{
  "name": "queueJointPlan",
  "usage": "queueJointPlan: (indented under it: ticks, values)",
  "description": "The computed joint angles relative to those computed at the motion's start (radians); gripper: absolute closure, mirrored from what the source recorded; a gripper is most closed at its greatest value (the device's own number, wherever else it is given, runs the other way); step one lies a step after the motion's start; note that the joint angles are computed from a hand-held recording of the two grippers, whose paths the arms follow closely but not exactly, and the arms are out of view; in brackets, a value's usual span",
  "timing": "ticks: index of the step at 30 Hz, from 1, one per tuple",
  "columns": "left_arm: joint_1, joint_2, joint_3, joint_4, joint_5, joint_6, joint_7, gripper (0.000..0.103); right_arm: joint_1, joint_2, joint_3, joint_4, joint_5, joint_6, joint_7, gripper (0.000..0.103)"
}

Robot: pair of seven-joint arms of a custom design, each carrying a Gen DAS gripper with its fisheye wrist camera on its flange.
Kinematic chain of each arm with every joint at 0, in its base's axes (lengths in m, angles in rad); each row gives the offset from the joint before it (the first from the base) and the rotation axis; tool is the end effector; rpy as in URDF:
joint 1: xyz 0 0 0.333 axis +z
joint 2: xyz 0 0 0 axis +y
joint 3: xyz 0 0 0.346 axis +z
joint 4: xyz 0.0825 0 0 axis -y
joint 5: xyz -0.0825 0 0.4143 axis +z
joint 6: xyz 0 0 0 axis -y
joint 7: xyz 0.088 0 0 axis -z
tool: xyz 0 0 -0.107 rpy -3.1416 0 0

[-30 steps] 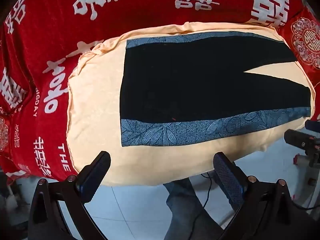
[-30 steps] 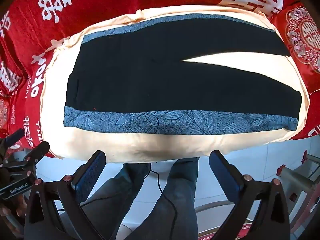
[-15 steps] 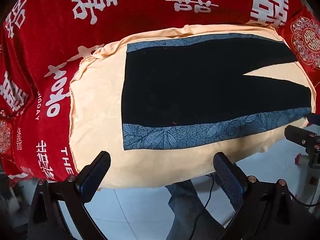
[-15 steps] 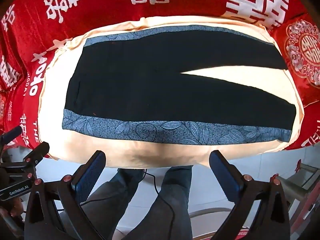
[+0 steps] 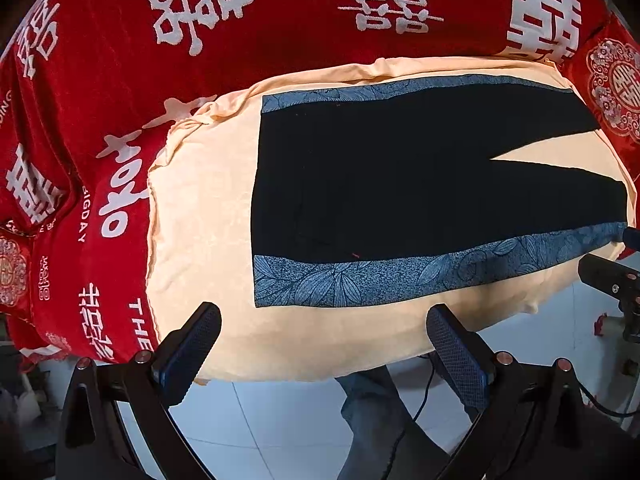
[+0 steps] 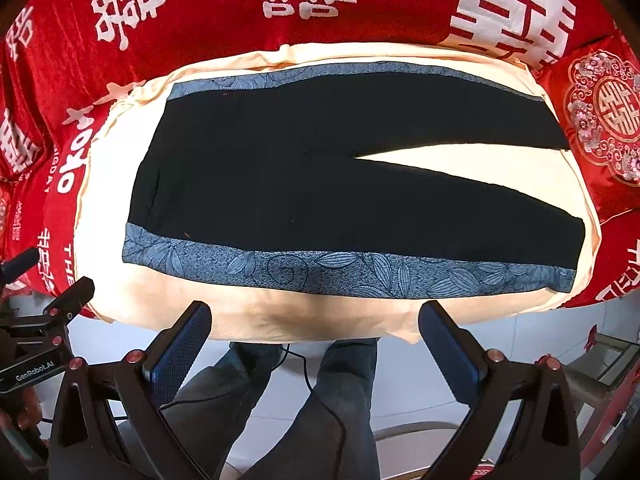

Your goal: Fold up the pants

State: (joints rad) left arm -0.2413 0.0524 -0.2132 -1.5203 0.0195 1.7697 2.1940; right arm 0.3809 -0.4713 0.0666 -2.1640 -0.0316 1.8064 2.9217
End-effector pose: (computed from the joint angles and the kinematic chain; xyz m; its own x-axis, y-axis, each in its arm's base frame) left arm 0.5611 -0.2679 0.6689 -0.8700 -0.4777 -0.1217 -0.4587 0.8750 -0.1550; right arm 0.3933 0.1917 0.6135 -0.7792 -0.6194 -0.0960 -0.6136 0.7851 -0.0845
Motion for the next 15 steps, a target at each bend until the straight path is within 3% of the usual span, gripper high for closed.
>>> queueJointPlan:
  ticks: [15]
  values:
    - [-0.002,-0.008,-0.002,-0.008,0.007,0.025,0.002,0.0,0.0,0.006,0.006,0.013,-0.017,-0.009,-0.003,0.0]
